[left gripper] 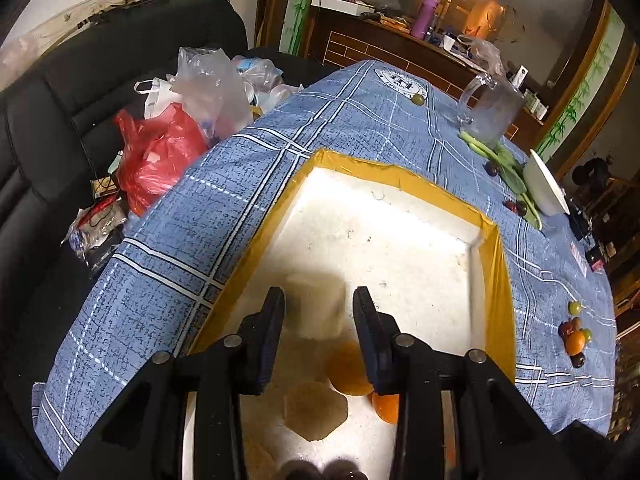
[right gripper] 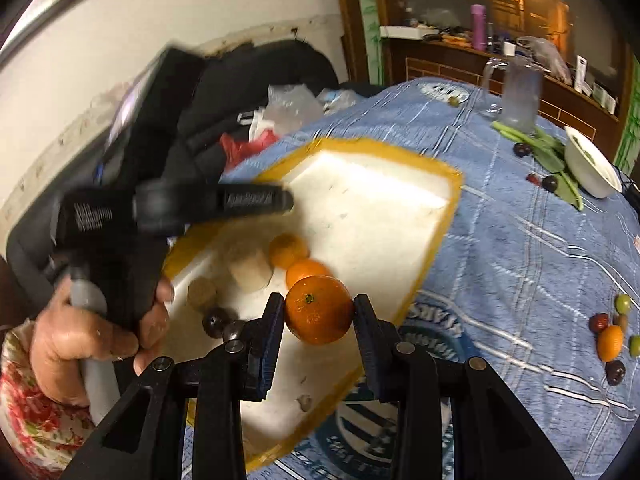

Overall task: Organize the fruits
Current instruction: 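Carry cylinder and orange over the tray and open both tools, then withdraw both open tools from the tray back over the table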

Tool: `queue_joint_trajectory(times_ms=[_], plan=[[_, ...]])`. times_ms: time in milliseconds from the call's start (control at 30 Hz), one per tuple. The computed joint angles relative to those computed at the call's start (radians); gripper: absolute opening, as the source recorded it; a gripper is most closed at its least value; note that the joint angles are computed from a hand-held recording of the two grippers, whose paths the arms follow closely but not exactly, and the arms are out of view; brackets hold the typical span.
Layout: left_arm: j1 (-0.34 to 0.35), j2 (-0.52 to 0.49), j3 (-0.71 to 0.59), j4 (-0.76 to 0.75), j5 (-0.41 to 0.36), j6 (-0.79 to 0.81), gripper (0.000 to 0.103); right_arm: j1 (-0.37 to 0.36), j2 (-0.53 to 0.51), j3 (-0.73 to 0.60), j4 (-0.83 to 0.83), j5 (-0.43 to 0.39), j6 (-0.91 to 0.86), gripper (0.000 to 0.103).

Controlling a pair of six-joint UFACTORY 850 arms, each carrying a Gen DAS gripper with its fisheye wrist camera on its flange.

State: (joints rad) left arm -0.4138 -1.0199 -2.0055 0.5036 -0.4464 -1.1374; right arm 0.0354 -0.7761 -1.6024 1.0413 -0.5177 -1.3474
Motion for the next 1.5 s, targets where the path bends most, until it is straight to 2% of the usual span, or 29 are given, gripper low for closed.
queue_joint_trajectory(times_ms=[133, 233, 400, 567, 700, 867, 1033, 1267, 1500], plan=[[-0.009, 0.05, 0.071, 0.132, 0.033, -0.135, 0.059, 0.021, -0.005, 0.015, -0.018, 0.05, 0.001, 0.04], [-0.015, 0.092, 0.128, 0.21, 0.062, -0.224, 0.065, 0.032, -0.006, 0.021, -0.038, 0.065, 0.021, 0.04], [-0.044, 0.189, 0.266, 0.406, 0.092, -0.446, 0.066, 0.012, 0.006, 0.036, -0.021, 0.03, 0.027, 0.04], [-0.096, 0.268, 0.378, 0.687, 0.067, -0.755, 0.075, -0.031, 0.057, 0.103, 0.153, -0.01, -0.117, 0.057], [-0.139, 0.306, 0.424, 0.789, 0.002, -0.879, 0.075, -0.051, 0.091, 0.142, 0.208, -0.014, -0.155, 0.058], [-0.208, 0.316, 0.432, 0.842, -0.122, -0.892, 0.079, -0.102, 0.168, 0.253, 0.363, 0.012, -0.286, 0.064], [-0.282, 0.285, 0.37, 0.827, -0.254, -0.761, 0.079, -0.168, 0.212, 0.328, 0.453, 0.001, -0.307, 0.064], [-0.366, 0.268, 0.326, 0.857, -0.312, -0.684, 0.08, -0.257, 0.274, 0.429, 0.608, -0.034, -0.414, 0.067], [-0.416, 0.225, 0.249, 0.832, -0.38, -0.575, 0.081, -0.326, 0.296, 0.461, 0.655, -0.099, -0.442, 0.067]])
